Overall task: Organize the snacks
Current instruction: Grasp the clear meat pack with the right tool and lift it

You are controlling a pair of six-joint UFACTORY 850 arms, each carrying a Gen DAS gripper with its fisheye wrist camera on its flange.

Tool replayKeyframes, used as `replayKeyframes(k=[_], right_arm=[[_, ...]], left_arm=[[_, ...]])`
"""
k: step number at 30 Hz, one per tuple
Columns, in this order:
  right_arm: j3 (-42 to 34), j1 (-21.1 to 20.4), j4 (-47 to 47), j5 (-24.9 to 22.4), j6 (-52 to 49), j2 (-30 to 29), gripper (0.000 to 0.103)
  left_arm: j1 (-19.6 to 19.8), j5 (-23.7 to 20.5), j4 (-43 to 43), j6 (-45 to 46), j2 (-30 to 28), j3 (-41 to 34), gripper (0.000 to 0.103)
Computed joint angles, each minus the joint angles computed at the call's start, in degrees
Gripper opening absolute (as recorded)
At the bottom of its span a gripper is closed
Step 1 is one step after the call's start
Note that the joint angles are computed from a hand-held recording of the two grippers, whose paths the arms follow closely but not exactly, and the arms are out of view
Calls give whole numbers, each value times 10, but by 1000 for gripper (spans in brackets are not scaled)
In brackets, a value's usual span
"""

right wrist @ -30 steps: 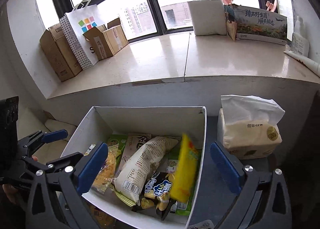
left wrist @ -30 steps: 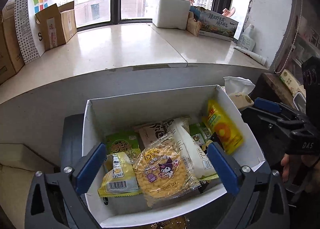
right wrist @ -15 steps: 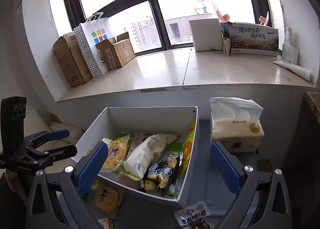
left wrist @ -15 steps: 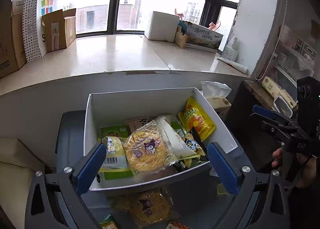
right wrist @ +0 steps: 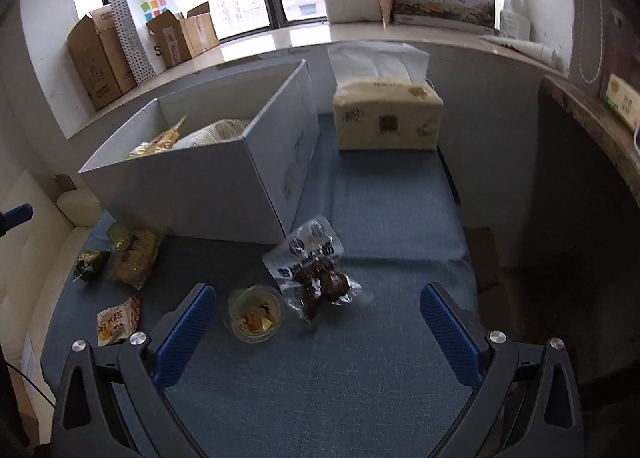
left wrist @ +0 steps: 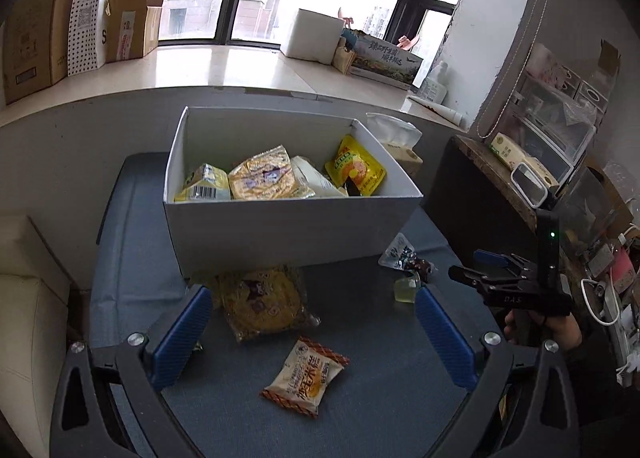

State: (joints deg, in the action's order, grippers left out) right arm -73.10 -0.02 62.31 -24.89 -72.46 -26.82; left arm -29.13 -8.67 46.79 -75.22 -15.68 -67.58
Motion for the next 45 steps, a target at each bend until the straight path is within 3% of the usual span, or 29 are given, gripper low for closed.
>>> replayKeyframes(k=[7,13,15,18,22,26,32,36,45], right_arm=[[-98,5,-113,-68,171,-85,103],[-159,41,-309,-60,372,-128,103],[-167,50,-337,-70,390,-133,103],[-171,72,-467,-61,466,-139,103],[-157,76,-502,-46,473,-131,99],[-139,64,-466,-34,429,-113,59],[-113,36,-314,-63,283,-93,56],[-62,31,-256,-38,214,-47,56],[47,17,-95,-27,42,67,56]], left_arm=[[-10,-6,-75,63,-5,16,103],[-6,9,-145,121,2,31,103],[-3,15,-166,140,3,33,103],[0,16,-185,158,2,33,103],[4,27,-230,197,2,40,103],[6,26,-285,246,-5,39,103],[4,24,-325,285,-16,37,103],[0,0,-301,270,-30,27,103],[-12,-49,-401,414,-86,-17,103]])
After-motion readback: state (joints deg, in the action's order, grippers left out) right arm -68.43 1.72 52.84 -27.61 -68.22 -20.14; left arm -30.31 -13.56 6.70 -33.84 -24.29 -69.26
